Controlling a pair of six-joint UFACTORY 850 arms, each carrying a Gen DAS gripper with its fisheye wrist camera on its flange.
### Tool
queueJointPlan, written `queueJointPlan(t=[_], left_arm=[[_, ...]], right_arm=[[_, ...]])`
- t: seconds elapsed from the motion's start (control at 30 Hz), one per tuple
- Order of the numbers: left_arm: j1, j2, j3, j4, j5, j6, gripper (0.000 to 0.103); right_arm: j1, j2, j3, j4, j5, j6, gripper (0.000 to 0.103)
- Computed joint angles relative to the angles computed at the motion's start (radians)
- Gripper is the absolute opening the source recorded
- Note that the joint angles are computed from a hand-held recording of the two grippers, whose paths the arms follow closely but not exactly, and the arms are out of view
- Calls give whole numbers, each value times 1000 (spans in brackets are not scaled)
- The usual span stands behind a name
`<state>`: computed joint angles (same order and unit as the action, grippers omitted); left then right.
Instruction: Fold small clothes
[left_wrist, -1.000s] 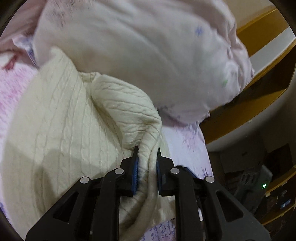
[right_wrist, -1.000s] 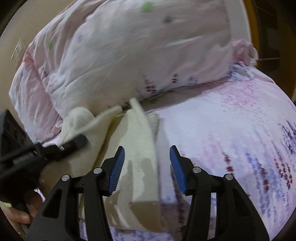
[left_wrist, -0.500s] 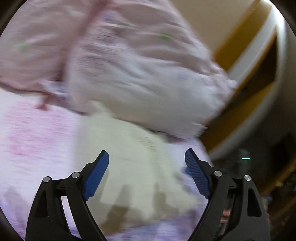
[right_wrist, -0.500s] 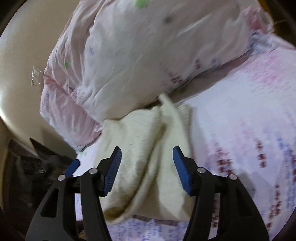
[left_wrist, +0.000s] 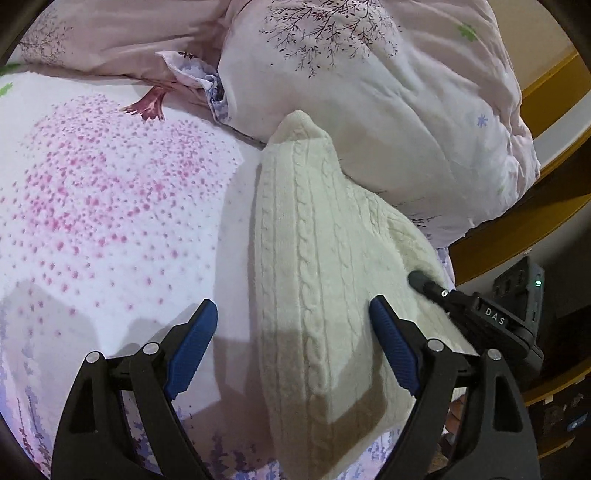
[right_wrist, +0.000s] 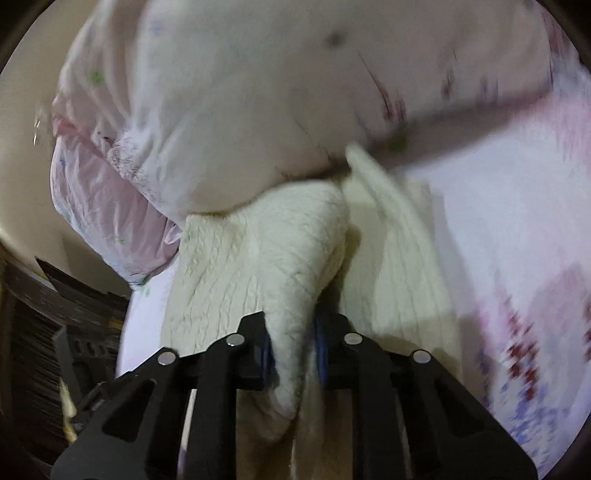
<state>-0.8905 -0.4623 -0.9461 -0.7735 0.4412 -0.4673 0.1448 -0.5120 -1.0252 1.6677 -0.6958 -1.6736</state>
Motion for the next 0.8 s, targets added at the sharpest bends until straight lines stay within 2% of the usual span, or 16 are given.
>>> queueJointPlan(t=[0.1,0.23,0.33,0.43,0.57,0.63,0.7,0.77,0.8], left_arm=[[-3,7,11,33,19,-28,86],[-7,7,2,74,16,-46,86],[-9,-6,-21,83,-3,-34,86],[-12,-21,-49,68,-30,3,86],[-14,-36,-71,39,-52,48,86],[-15,-43,-81,24,-66,72,86],[-20,-61,-119,-56,-83,166,86],[-22,-66,-135,-73,-91,185,86],[-23,-67,-138,-65,-91,173,86]], right_arm=[[11,79,69,181,39,-239,16],[15,134,104,286,130,-379,16],[3,132,104,312,190,-405,16],[-8,131,113,340,202,-450,15],[-3,148,138,472,218,-631,15],[15,139,131,573,271,-724,15],[13,98,96,519,322,-653,17],[-6,82,82,410,304,-520,25],[-22,90,88,370,283,-471,36]])
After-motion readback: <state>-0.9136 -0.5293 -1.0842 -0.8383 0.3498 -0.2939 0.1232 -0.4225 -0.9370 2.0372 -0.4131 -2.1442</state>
